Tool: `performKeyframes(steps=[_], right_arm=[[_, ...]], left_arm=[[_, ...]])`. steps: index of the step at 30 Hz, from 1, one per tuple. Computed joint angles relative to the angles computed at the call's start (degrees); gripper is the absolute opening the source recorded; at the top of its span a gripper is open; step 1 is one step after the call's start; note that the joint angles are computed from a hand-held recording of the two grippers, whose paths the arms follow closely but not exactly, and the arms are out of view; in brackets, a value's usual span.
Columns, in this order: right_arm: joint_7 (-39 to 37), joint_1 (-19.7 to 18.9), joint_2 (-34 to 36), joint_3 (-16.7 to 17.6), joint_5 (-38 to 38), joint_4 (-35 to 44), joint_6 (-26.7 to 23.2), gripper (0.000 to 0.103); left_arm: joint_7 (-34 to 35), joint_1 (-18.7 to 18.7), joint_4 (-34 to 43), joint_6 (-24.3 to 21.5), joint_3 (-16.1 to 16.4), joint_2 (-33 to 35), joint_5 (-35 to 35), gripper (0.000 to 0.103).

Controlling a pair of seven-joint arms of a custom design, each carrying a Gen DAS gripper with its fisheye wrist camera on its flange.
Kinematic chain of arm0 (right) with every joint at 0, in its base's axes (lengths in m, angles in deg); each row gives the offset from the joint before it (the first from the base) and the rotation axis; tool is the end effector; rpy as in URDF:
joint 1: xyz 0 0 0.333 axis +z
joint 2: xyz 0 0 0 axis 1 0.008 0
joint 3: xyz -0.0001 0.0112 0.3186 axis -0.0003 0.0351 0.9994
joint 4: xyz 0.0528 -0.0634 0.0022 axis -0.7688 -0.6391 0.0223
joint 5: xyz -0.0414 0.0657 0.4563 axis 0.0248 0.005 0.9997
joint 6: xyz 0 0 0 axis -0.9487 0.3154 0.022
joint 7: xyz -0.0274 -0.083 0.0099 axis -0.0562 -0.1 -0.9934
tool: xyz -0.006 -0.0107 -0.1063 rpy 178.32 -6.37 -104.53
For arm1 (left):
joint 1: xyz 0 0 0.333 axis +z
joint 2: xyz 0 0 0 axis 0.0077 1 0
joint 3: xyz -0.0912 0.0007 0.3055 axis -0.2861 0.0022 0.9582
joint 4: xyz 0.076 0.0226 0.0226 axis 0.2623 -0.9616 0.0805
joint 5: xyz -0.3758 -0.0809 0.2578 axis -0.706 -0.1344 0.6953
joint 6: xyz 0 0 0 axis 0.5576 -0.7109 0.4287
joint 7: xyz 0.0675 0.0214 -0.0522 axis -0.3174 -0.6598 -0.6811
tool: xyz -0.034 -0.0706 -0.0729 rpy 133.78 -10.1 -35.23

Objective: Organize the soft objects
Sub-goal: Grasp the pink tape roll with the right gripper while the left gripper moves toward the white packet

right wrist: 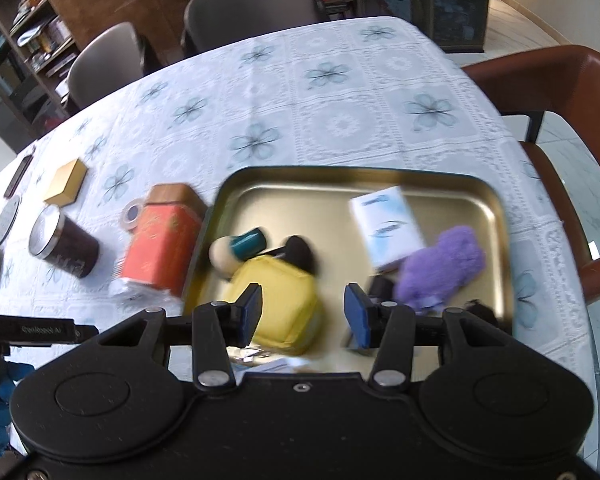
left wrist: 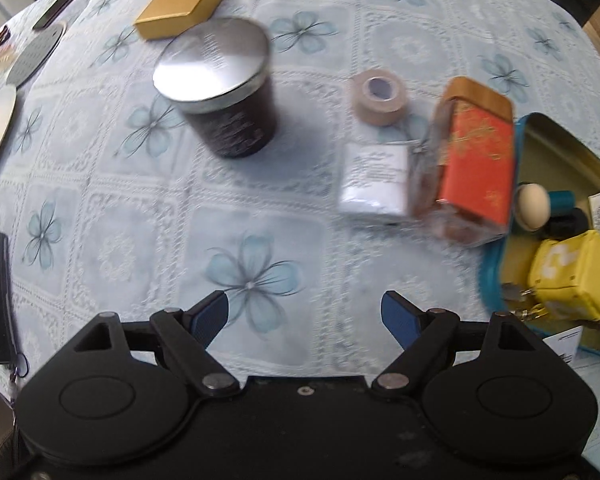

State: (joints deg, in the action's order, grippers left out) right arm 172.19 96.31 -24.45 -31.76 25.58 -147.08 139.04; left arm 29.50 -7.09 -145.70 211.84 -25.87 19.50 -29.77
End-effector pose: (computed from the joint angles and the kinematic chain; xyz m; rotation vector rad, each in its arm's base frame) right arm 0.4645 0.1218 0.4074 -1.1243 2.4624 -0.6391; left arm 0.6178 -0.1885 0.4147 -1.6141 2.5216 -0.2494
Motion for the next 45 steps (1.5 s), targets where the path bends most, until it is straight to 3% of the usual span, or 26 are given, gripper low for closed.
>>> performKeyframes(steps=[7, 12, 18, 25, 30, 34, 40, 45], right_arm=[[0.28, 2.34, 11.83, 0.79, -1.27, 10.25, 2.47, 0.048], [-0.58, 4.88, 23.01, 0.15, -6.91, 20.65, 3.27, 0.048], [-0.27, 9.30, 35.51, -3.86, -16.23, 33.58, -0.36, 0.048], [-5.20, 10.78, 45.62, -8.00, -11.32, 43.94, -2.36, 0.048], [-10.39, 11.60, 49.71, -9.47, -7.65, 47.99, -5.61, 0.048], [-11.90, 12.55, 51.30, -10.61, -7.84, 49.57, -6.66, 0.055], [-16.44, 11.74, 51.41, -10.65, -5.73, 48.80, -3.27, 0.049], [-13.02, 12.11, 45.61, -11.81, -8.12, 43.09, 2.42, 0.049]], left_arm=[[3.02, 3.02, 2.90, -0.15, 2.26, 2.68, -0.34, 0.083], [5.92, 5.29, 5.94, -0.33, 3.58, 5.19, -0.43, 0.082], [9.15, 7.65, 9.68, -1.66, 4.71, 8.34, -1.17, 0.083], [10.88, 9.57, 13.13, -2.70, 5.84, 11.35, -0.97, 0.082], [10.51, 10.48, 14.93, -3.88, 6.22, 12.96, -1.48, 0.083], [10.43, 10.44, 15.19, -3.87, 6.04, 13.21, -1.42, 0.083], [10.15, 9.26, 13.57, -2.85, 4.92, 11.76, -2.29, 0.082], [9.38, 7.14, 11.53, -1.30, 3.41, 10.02, -3.46, 0.083]])
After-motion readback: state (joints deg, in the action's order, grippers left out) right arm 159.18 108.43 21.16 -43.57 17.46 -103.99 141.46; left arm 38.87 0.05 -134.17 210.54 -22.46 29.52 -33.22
